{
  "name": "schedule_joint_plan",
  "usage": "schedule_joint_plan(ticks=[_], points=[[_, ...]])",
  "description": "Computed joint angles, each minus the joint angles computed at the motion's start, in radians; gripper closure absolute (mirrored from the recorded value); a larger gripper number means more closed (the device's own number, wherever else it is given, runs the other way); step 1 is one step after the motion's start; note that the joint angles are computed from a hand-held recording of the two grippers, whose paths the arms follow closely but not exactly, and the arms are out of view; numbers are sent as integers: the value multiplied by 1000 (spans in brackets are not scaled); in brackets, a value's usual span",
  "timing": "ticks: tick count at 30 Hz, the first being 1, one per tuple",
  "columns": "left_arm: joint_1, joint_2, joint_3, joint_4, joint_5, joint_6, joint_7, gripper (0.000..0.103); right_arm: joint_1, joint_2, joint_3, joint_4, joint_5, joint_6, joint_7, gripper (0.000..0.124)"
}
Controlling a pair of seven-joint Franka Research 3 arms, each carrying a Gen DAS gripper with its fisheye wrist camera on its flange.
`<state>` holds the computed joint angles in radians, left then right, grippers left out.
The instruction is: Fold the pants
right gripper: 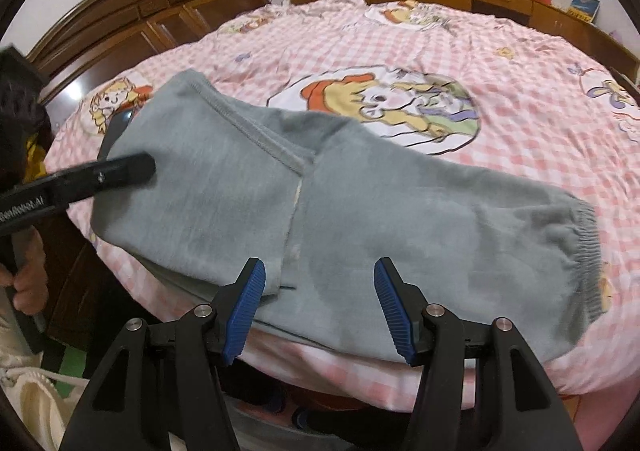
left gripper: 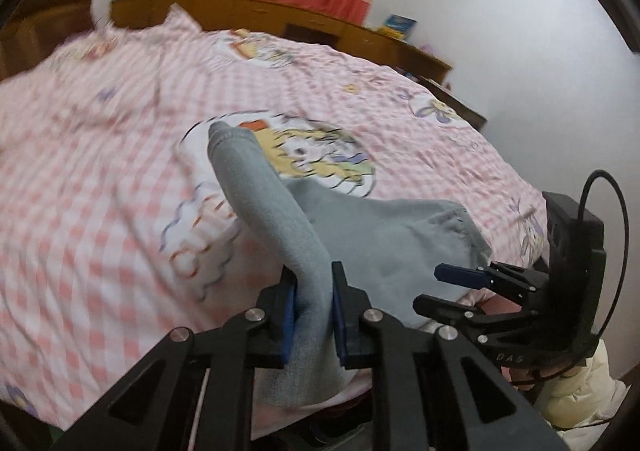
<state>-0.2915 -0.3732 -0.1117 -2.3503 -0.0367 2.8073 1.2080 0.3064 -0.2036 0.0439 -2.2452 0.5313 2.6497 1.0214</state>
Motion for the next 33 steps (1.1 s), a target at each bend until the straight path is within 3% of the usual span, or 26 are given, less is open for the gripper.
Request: schedule_joint_plan(ticks=[18,28,33], points=[[-24,397,-145,460,94,-197,57,87,-63,-74,-105,-69,188,48,-90,66],[-49,604,-174,645,145,-282,40,87,-109,-51,-106,-75,199,46,-66,65],[-28,633,-192,656,70,-265,52,73,-130,-42,-105,-75,179,36,-34,65]])
